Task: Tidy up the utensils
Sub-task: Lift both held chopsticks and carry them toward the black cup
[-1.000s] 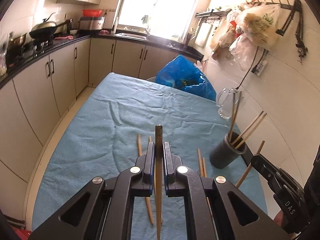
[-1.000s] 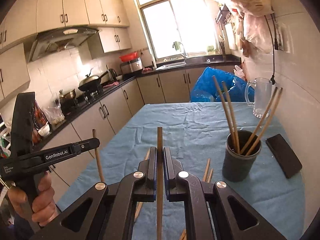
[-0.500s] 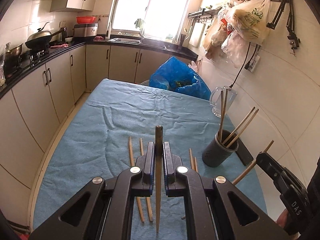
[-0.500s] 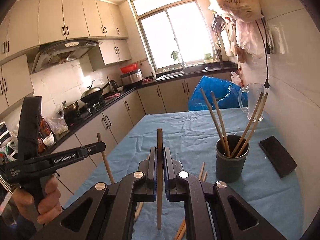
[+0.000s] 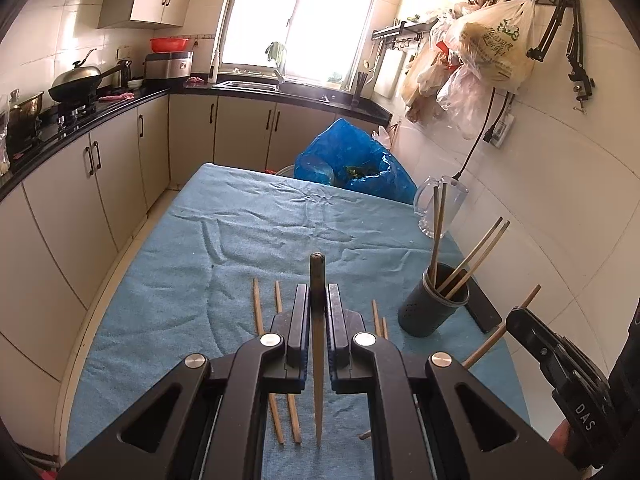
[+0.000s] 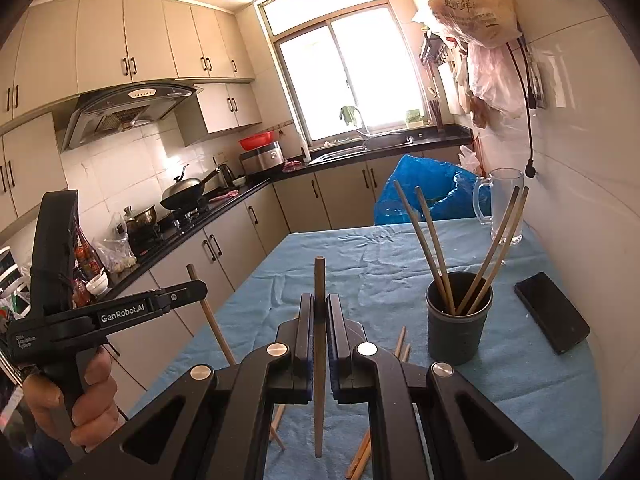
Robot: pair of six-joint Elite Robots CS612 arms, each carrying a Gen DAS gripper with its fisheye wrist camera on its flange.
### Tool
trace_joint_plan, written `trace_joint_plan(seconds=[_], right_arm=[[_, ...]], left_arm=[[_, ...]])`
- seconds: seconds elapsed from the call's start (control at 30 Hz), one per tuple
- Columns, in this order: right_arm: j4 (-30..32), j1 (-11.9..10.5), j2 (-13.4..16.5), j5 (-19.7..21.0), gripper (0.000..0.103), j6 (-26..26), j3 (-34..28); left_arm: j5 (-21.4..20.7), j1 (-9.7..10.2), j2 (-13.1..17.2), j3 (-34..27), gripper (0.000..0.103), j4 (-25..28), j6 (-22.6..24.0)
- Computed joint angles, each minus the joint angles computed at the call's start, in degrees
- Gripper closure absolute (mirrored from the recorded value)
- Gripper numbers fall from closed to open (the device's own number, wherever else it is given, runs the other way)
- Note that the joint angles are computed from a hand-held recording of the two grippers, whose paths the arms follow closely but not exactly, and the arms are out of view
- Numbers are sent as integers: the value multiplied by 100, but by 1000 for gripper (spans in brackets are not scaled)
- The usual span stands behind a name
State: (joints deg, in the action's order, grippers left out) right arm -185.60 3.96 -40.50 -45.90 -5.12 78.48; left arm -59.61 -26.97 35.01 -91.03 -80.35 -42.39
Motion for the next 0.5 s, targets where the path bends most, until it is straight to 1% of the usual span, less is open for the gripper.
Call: trace_joint_plan(seconds=[0.5], right_arm=[[-77,-53,5,-35,97,125,15]], left_arm=[[-11,-45,-21,18,96,-79,68]])
